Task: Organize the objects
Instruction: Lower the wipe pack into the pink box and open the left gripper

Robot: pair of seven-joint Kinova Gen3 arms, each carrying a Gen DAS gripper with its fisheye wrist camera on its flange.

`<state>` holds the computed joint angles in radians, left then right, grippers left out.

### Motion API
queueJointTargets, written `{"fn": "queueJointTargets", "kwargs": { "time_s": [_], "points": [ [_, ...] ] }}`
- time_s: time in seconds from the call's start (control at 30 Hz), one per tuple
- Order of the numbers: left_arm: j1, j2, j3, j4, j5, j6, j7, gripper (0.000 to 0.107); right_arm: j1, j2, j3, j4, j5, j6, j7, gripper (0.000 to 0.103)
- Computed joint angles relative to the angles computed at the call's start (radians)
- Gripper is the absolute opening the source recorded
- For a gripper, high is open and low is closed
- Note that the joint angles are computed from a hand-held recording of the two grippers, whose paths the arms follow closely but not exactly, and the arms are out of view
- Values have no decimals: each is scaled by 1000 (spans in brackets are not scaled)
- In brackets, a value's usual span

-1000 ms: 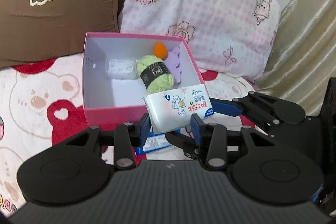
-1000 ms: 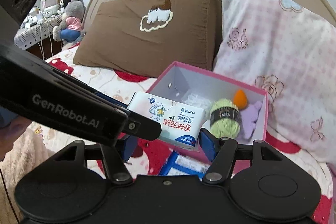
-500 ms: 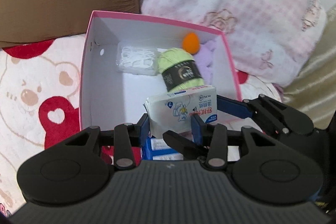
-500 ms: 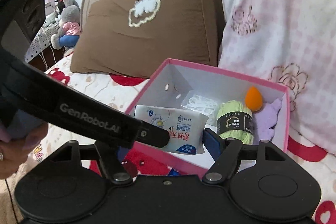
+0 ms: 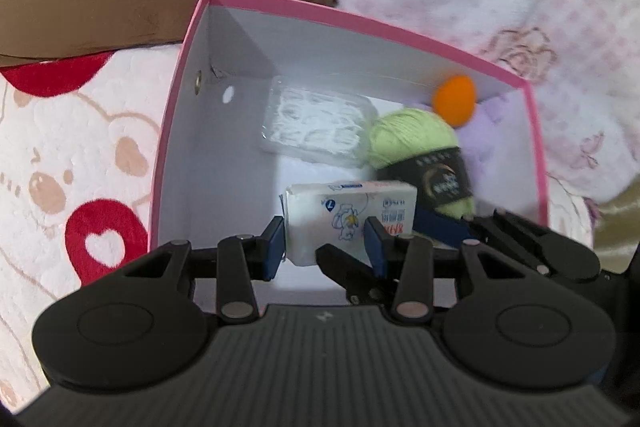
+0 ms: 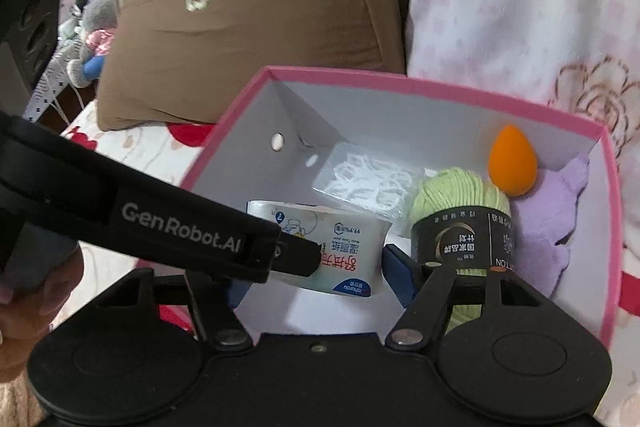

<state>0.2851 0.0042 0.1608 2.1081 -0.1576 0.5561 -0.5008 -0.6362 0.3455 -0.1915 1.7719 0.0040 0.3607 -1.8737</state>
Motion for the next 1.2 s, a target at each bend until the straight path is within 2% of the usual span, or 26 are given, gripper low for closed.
{"fn": "queueJointTargets", "kwargs": {
  "time_s": [0.07, 0.13, 0.3, 0.43, 0.63, 0.77, 0.87, 0.97, 1.07, 1.2],
  "points": [
    [14, 30, 7, -14, -68, 10, 72, 40, 45, 27, -31, -10, -52, 1, 12, 64],
    [25, 54, -1, -19, -87, 1, 95, 40, 70, 48, -45, -16, -84, -2, 26, 61],
    [42, 93, -29, -17, -93, -33, 93, 40, 51, 83, -14, -45, -82, 26, 10, 58],
    [59, 105, -51, -4, -116, -65, 127, 40, 54, 94, -8, -60, -82, 51, 10, 51],
    [105, 128, -72, -14, -210, -48, 209, 40, 53, 105, -3, -84, -77, 80, 5, 43],
    [113, 141, -74, -23, -204, -21, 201, 38, 49, 107, 2, -83, -74, 85, -4, 34],
    [106, 139, -78, -3, -204, -49, 213, 38, 80, 108, -26, -80, -105, 81, 13, 30],
    [116, 145, -86, 2, -222, -58, 237, 38, 34, 114, 14, -92, -67, 88, -9, 26],
    [157, 148, -101, 6, -300, -57, 313, 38, -10, 117, 52, -102, -18, 98, -50, 22],
    [161, 128, -104, 38, -346, -112, 359, 40, -86, 99, 123, -85, 75, 95, -143, 20]
  ]
}}
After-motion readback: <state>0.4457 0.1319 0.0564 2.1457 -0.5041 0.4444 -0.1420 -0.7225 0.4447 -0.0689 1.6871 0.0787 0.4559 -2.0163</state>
